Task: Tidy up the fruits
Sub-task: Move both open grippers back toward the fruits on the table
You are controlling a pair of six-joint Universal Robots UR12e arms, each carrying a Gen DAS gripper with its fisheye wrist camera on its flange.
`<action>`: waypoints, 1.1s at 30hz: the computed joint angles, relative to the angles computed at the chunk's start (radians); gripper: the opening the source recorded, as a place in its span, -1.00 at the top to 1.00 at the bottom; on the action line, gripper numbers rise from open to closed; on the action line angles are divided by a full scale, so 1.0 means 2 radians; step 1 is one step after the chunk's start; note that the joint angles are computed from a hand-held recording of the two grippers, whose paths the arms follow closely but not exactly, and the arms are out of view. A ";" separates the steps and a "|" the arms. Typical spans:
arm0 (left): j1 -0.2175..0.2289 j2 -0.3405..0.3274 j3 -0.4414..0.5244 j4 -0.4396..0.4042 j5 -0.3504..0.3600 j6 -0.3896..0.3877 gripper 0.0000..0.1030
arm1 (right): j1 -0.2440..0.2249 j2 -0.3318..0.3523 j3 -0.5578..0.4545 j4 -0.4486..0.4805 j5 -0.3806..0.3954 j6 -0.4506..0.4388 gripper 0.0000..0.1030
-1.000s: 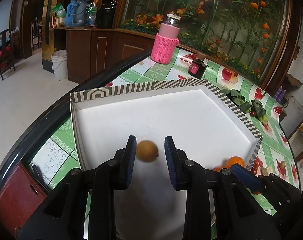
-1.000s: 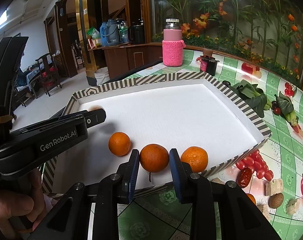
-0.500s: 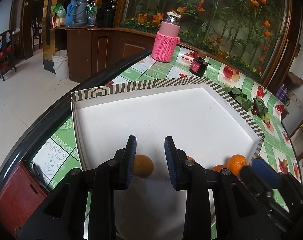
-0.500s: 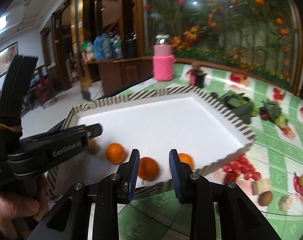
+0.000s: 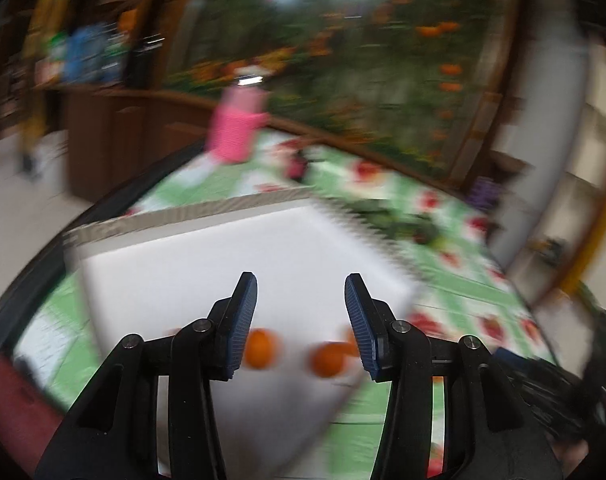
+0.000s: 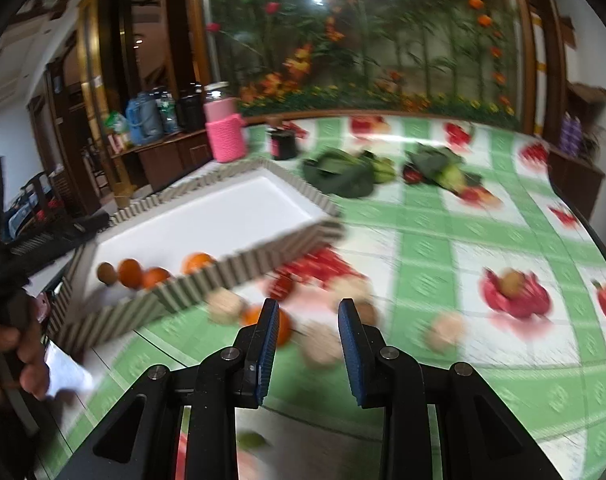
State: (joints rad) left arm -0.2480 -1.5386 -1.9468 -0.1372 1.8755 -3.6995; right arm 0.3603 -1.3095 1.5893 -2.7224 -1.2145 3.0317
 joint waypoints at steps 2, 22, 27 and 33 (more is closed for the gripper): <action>0.007 -0.004 -0.001 0.030 -0.088 0.048 0.10 | -0.007 -0.004 0.003 0.015 0.004 -0.004 0.44; 0.004 -0.044 0.069 -0.190 -0.183 0.131 0.11 | 0.001 0.012 -0.030 0.112 0.012 -0.058 0.43; 0.003 -0.053 0.080 -0.204 -0.172 0.127 0.11 | 0.006 0.018 -0.042 0.127 0.001 -0.058 0.42; 0.006 -0.064 0.091 -0.208 -0.179 0.120 0.11 | 0.007 0.026 -0.053 0.139 -0.004 -0.042 0.42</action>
